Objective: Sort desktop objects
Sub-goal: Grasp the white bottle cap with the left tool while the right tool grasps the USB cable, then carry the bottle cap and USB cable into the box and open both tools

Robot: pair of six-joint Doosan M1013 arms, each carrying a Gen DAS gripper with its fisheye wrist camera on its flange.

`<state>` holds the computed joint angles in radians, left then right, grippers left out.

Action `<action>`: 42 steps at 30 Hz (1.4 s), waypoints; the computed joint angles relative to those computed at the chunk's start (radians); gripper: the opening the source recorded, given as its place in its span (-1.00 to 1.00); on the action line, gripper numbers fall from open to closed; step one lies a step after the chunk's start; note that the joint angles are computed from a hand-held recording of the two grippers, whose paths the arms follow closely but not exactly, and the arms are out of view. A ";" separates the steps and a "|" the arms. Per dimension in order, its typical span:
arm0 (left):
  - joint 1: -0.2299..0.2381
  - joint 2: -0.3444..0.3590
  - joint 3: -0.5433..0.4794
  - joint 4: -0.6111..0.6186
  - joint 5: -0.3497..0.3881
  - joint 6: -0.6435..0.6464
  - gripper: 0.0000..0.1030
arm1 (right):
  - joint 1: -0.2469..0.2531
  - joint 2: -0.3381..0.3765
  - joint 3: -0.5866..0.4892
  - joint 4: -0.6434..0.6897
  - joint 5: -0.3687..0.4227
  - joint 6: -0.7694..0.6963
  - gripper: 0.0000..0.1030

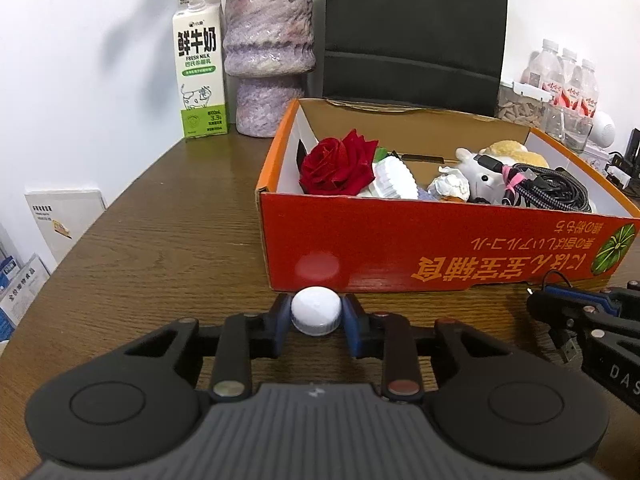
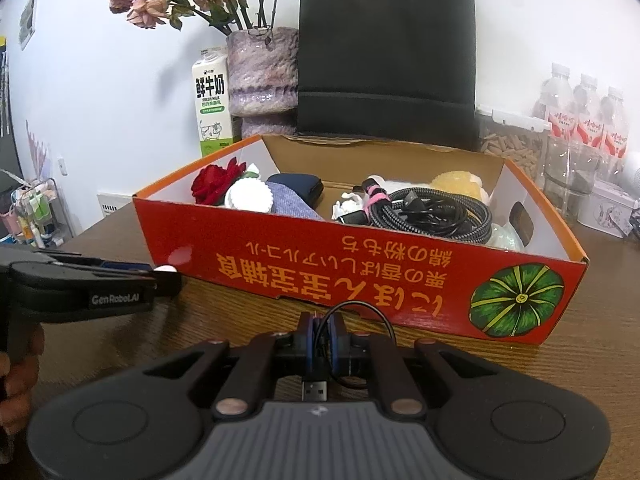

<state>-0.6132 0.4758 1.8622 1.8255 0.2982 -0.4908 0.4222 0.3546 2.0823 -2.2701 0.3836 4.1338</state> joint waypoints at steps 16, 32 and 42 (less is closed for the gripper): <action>-0.044 -0.047 0.065 0.191 0.097 -0.229 -0.44 | 0.010 -0.042 0.057 -0.145 0.087 0.150 -0.86; -0.071 -0.068 0.045 0.426 0.205 -0.442 -0.44 | -0.008 -0.072 0.054 -0.245 0.203 0.239 -0.86; -0.069 -0.029 -0.021 0.480 0.228 -0.472 -0.44 | -0.043 -0.042 -0.002 -0.312 0.211 0.279 -0.86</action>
